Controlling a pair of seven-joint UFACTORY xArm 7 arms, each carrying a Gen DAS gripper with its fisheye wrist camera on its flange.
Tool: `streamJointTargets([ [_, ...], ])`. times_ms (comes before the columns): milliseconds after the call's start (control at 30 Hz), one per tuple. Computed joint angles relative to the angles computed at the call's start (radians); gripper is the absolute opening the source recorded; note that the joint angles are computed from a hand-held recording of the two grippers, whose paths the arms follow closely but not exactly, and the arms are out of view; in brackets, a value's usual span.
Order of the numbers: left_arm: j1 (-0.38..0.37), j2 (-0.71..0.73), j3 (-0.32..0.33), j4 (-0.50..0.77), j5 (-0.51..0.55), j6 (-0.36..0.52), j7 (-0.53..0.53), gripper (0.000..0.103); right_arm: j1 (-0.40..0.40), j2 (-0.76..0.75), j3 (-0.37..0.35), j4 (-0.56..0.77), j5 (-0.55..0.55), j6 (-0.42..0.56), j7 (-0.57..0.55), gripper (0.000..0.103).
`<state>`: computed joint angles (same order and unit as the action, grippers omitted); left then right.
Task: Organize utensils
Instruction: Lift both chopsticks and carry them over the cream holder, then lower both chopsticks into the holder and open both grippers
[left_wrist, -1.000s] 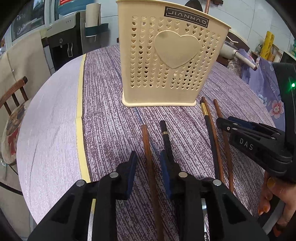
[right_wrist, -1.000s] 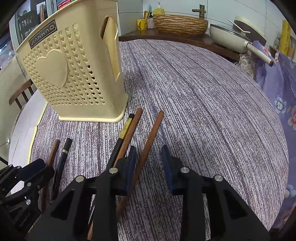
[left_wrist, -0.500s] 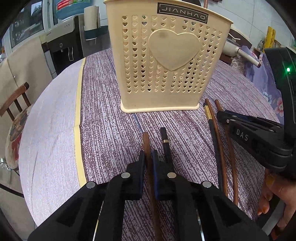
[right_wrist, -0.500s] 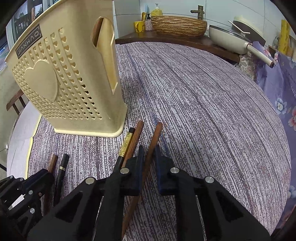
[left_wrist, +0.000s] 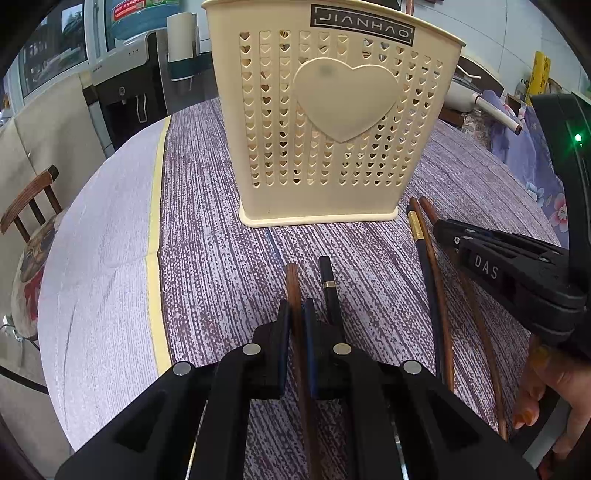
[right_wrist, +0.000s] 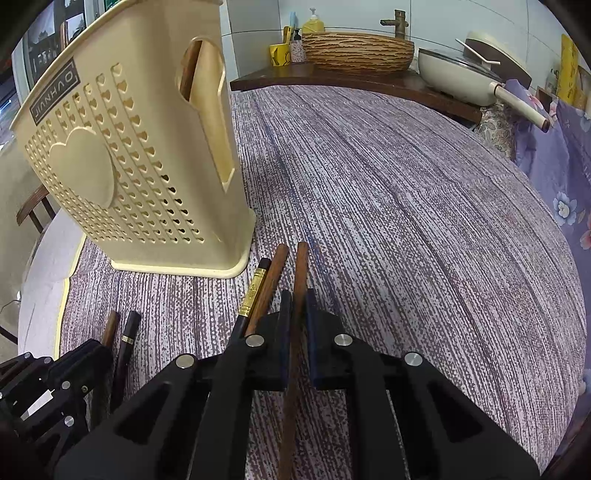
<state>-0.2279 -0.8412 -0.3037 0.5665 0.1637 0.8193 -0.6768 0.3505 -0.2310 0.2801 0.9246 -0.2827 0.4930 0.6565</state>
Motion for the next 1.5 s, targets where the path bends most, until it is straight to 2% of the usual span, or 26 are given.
streamJointTargets([
  [333,-0.003,0.0,0.02,-0.002,-0.01,-0.018,0.011,0.008,0.018,-0.019,-0.03,-0.025,0.099,-0.046,-0.062,0.008],
  [567,0.004,-0.053,0.032,-0.014,-0.02,-0.033,0.017,0.008,0.069,-0.085,-0.082,-0.08,0.273,-0.12,-0.192,0.008],
  [800,0.019,-0.132,0.048,-0.005,-0.039,-0.049,0.036,0.008,0.104,-0.186,-0.113,-0.133,0.385,-0.181,-0.296,0.008],
  [1133,0.059,-0.193,0.056,0.04,-0.053,-0.073,0.071,0.007,0.099,-0.293,-0.104,-0.146,0.403,-0.22,-0.351,0.008],
  [1500,0.099,-0.23,0.058,0.085,-0.06,-0.102,0.104,0.007,0.1,-0.352,-0.111,-0.126,0.4,-0.22,-0.394,0.008],
])
